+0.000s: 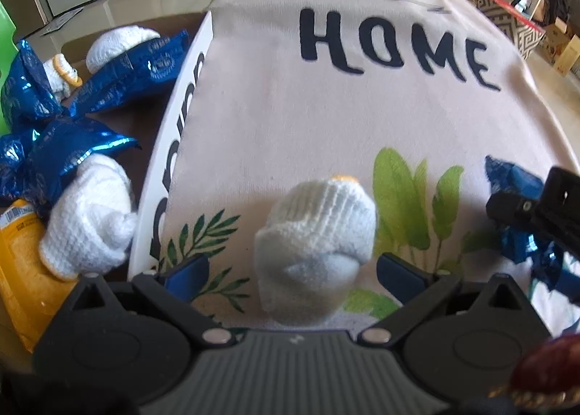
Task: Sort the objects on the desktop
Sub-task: 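Lift the glove with the left gripper while the right lifts the blue packet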
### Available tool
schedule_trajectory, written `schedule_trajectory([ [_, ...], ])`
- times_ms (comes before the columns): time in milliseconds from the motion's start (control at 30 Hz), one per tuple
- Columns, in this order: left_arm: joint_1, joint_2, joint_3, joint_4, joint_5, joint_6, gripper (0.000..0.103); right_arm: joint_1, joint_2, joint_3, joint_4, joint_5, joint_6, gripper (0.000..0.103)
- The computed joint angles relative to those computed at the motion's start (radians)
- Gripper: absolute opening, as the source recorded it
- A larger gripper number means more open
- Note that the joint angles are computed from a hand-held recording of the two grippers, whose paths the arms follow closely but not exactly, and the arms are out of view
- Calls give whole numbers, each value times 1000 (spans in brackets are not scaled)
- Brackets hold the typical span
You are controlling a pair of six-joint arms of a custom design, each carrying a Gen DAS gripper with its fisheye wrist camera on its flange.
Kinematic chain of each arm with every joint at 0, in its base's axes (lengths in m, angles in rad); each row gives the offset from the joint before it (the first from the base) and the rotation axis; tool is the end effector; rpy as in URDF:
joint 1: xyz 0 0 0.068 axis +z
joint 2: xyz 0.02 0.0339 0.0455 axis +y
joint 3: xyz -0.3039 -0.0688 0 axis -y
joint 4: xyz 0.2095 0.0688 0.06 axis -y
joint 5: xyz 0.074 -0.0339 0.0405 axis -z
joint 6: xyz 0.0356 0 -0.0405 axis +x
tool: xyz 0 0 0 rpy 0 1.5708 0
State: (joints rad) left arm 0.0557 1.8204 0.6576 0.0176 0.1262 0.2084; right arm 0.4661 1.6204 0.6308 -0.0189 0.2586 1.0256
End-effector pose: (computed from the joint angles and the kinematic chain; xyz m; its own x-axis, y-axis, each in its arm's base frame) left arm 0.2782 0.0110 0.1399 -0.8904 0.1559 -0.4276 0.1849 0.9824 -0.0267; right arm 0.2346 0.1078 0.1831 -0.6593 0.5936 -0.4615 0.4841 0.8047 0.3436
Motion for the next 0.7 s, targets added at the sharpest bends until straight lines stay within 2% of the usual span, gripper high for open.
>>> schedule_trajectory([
  [100,-23,1,-22,45,-35,15,103,16,23,23,-19,24,-22,95],
  [700,-25,4,-10,40,-37,-1,103,51,121,106,-76,138,-91,103],
])
